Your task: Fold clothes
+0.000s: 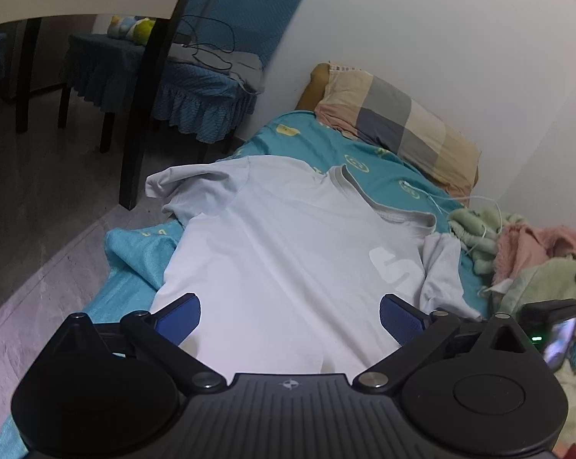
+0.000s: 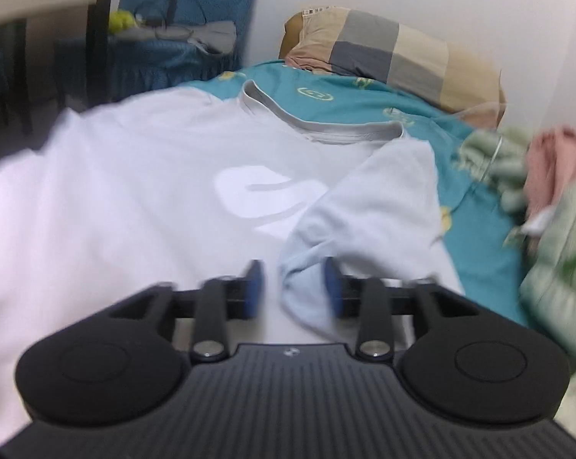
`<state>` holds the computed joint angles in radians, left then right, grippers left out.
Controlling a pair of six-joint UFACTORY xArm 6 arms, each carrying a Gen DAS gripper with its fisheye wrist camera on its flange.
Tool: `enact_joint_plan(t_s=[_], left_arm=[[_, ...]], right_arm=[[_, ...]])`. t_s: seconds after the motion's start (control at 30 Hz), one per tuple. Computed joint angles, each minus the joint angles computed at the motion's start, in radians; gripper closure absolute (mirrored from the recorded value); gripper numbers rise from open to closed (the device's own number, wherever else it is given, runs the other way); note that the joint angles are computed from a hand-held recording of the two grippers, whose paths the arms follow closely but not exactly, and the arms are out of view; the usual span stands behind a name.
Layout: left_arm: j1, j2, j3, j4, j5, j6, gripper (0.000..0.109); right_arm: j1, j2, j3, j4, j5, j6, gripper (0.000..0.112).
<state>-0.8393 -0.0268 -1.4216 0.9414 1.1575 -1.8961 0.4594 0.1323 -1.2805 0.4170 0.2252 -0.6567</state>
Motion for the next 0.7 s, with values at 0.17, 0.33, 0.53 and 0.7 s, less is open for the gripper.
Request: enact_joint_plan(t_s=[0.17,0.33,0.53,0.7], left_arm=[[-0.009,0.016,-0.007,0.016,-0.018,0.053,0.009],[-0.047,0.033,-0.038,0.029,-0.001,0.137,0.009],[-0.120,0.059,-0.078,0.056,0.032,0.218,0.011],[-0.151,0.108,-0.121,0.077,0.011,0.343,0.017]], right_arm=[[-0.061,-0.189,0.046,0.120,0.195,0.091,0.047],[-0.169,-0.398,0.117,0.024,0.359,0.419,0.047],[-0.256,-0.579,0.231,0.136,0.378,0.416,0.047],[-0.313,-0.594,0.226,0.180,0.354,0.436,0.035]])
